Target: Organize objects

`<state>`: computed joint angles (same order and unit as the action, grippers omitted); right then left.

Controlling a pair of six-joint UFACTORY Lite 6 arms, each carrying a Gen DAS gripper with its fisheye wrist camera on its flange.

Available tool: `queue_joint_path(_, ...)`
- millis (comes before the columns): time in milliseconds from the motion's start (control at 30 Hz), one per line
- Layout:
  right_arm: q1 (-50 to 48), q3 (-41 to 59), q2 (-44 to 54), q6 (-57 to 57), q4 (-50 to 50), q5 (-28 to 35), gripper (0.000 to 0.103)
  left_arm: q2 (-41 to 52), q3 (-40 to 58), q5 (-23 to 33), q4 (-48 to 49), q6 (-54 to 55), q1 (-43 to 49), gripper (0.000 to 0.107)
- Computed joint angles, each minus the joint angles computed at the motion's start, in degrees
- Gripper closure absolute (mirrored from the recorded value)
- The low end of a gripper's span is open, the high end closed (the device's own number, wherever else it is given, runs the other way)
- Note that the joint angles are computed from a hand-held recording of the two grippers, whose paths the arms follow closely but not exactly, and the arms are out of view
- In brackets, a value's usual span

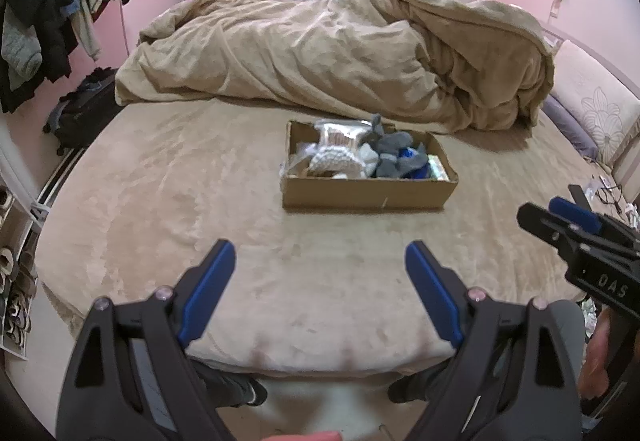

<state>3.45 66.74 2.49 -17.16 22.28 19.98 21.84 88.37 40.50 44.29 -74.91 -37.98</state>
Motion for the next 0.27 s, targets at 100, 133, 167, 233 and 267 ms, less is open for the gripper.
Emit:
queue_joint_path(100, 0.02, 0.71, 1.42, -0.08, 0.00, -0.01, 0.034, 1.52, 0.47, -1.48, 0.13, 0.36, 0.99, 0.019)
queue_joint_path(133, -0.06, 0.96, 1.92, -0.41, 0.26, -0.01, 0.034, 2.18, 0.77, -1.95, -0.01, 0.67, 1.36, 0.019)
queue_joint_path(167, -0.06, 1.08, 2.39, -0.70, 0.48, -0.14, 0.034, 2.58, 0.68, -2.55, 0.10, 0.79, 1.71, 0.019)
queue_joint_path(233, -0.06, 1.49, 3.56, -1.37, 0.88, -0.67, 0.034, 4.26, 0.73, -3.54, 1.66, -0.24, 2.53, 0.019)
queue_joint_path(267, -0.27, 1.51, 4.19, -2.88, 2.08, -1.26, 0.034, 5.02, 0.19, -4.79, 2.51, -0.96, 3.24, 0.018)
